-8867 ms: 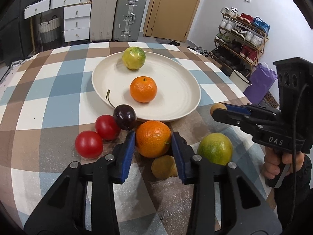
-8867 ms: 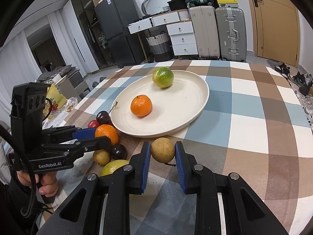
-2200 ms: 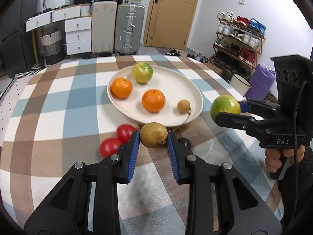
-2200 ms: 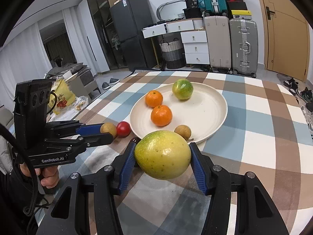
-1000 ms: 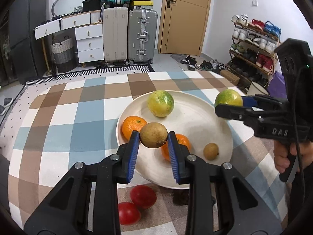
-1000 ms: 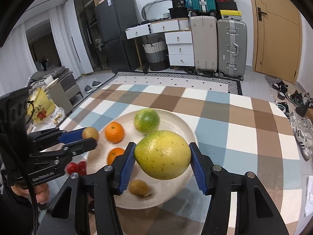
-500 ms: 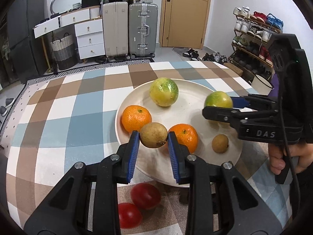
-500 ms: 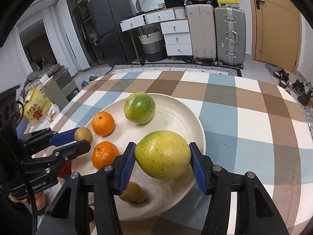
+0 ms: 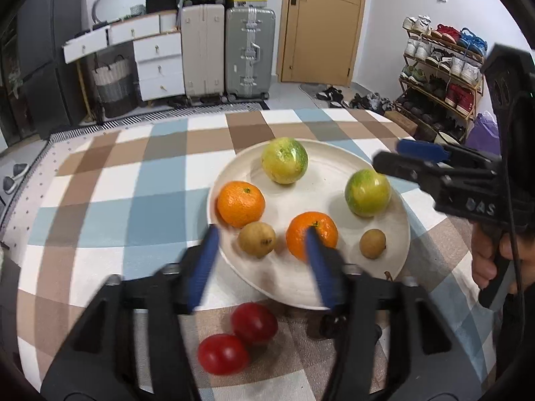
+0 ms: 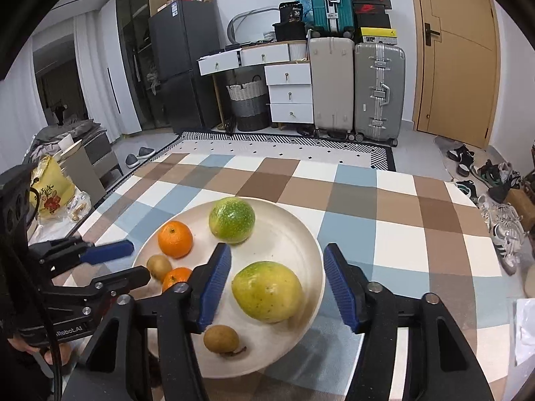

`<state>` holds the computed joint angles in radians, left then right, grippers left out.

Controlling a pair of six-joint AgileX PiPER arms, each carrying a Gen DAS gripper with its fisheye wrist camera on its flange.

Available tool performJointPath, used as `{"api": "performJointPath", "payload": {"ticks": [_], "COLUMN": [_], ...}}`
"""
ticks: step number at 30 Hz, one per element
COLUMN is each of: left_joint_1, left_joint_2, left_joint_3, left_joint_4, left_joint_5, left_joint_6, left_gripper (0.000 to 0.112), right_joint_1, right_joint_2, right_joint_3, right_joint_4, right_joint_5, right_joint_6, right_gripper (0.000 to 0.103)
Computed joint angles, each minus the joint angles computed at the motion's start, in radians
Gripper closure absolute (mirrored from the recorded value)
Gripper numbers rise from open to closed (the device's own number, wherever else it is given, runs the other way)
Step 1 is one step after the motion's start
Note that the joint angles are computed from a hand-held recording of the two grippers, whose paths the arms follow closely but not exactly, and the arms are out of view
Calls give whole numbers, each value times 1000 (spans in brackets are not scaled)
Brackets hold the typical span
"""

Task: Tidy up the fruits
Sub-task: 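Move both grippers back toward the red tomatoes and dark cherries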

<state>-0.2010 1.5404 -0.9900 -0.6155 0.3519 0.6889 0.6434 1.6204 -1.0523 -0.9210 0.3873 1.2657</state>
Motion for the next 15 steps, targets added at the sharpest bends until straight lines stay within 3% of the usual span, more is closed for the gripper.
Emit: {"api": "performJointPath", "payload": {"ticks": [2,7,9,15], "left_joint_1": [1,52,70,125], "left_joint_2": [-33,-106,-144,-229], "left_joint_3": [25,63,93,158], "left_joint_4": [5,-59,-59,-66], "left_joint_5": [-27,17,15,69], "left_joint_6": [1,86,98,157], "left_gripper": [30,19,11,10], "right_joint_1": [6,44,57,128], "right_joint_2": [-36,-103,-129,-182], "right_joint_3": [41,80,93,142], "right_joint_4": [6,73,120,129], "right_joint_5": [-16,33,47,94], "right_joint_6": [16,-14,-30,41], "right_gripper": [22,2,1,1]}}
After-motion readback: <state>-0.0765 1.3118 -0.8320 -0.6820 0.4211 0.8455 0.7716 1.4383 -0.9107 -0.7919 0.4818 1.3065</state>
